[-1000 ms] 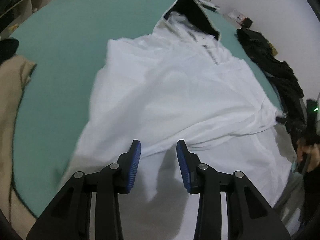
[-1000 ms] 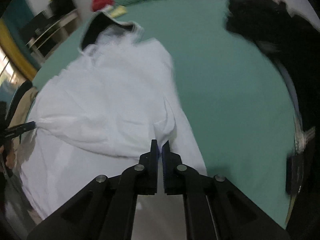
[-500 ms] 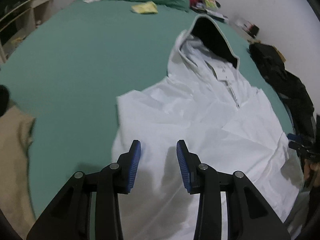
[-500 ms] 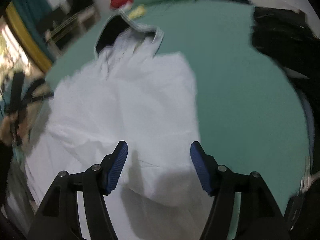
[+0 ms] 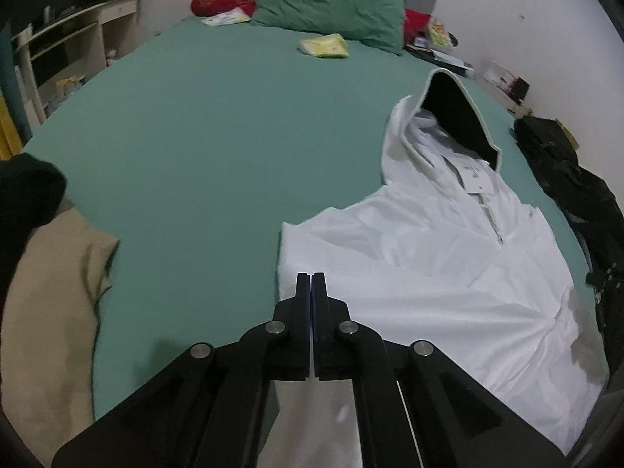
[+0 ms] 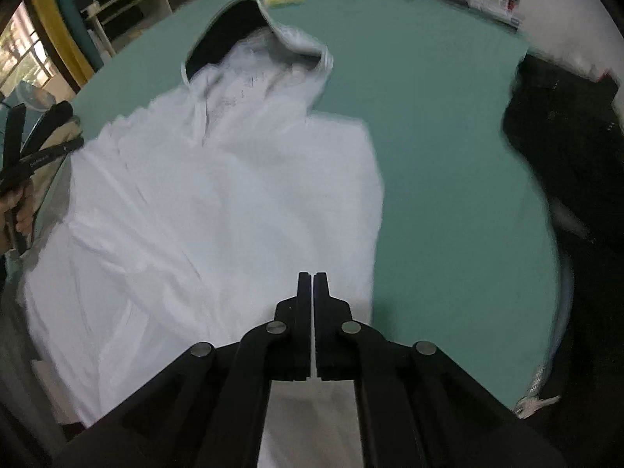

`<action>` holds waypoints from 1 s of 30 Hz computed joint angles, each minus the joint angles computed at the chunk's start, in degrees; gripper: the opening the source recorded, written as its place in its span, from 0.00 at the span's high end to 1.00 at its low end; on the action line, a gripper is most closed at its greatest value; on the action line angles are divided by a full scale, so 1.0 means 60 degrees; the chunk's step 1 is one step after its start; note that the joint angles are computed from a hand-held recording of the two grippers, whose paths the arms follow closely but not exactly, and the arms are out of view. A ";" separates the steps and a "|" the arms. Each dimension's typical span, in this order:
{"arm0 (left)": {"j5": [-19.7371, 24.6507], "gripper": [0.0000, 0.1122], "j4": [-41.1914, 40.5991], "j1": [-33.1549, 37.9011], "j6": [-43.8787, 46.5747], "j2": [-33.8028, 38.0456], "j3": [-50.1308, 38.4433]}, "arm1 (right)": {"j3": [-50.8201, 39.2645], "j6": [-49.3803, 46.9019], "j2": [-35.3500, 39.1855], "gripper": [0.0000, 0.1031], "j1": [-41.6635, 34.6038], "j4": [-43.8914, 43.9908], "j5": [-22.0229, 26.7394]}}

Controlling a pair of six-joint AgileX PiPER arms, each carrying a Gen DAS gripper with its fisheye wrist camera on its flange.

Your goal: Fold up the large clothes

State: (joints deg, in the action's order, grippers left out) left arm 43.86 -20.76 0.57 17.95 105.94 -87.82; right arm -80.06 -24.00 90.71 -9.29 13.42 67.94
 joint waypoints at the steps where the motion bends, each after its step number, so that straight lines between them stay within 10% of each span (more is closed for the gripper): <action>1: 0.0033 0.99 -0.0060 0.0054 0.0028 -0.0040 0.0016 | 0.0146 0.0078 0.0029 0.74 0.0016 -0.0139 -0.0087; 3: -0.0120 0.99 -0.0041 0.0103 0.0150 -0.0264 0.0230 | 0.0430 -0.0265 0.0087 0.46 -0.0048 0.0095 -0.0233; 8: -0.0009 0.99 -0.0303 0.0244 0.0328 -0.0279 0.0371 | 0.0828 -0.0549 0.0366 0.45 -0.0065 0.0242 -0.0797; 13: 0.0007 0.99 -0.0264 0.0163 0.0332 -0.0271 0.0364 | 0.0708 -0.1066 0.0393 0.95 0.0188 0.0433 -0.0515; 19: -0.0049 0.99 -0.0627 0.0349 0.0340 -0.0257 -0.0067 | -0.0925 -0.1141 0.0365 0.98 0.0378 0.0139 -0.0218; 27: 0.0026 0.99 0.0221 0.0353 -0.0687 0.0165 -0.0579 | 0.0076 -0.3597 -0.0930 0.98 0.0088 0.0608 -0.5097; 30: 0.0269 0.78 0.0482 0.0151 -0.0959 0.0130 -0.0286 | 0.1916 -0.4151 -0.1206 0.97 -0.0187 0.0776 -0.5752</action>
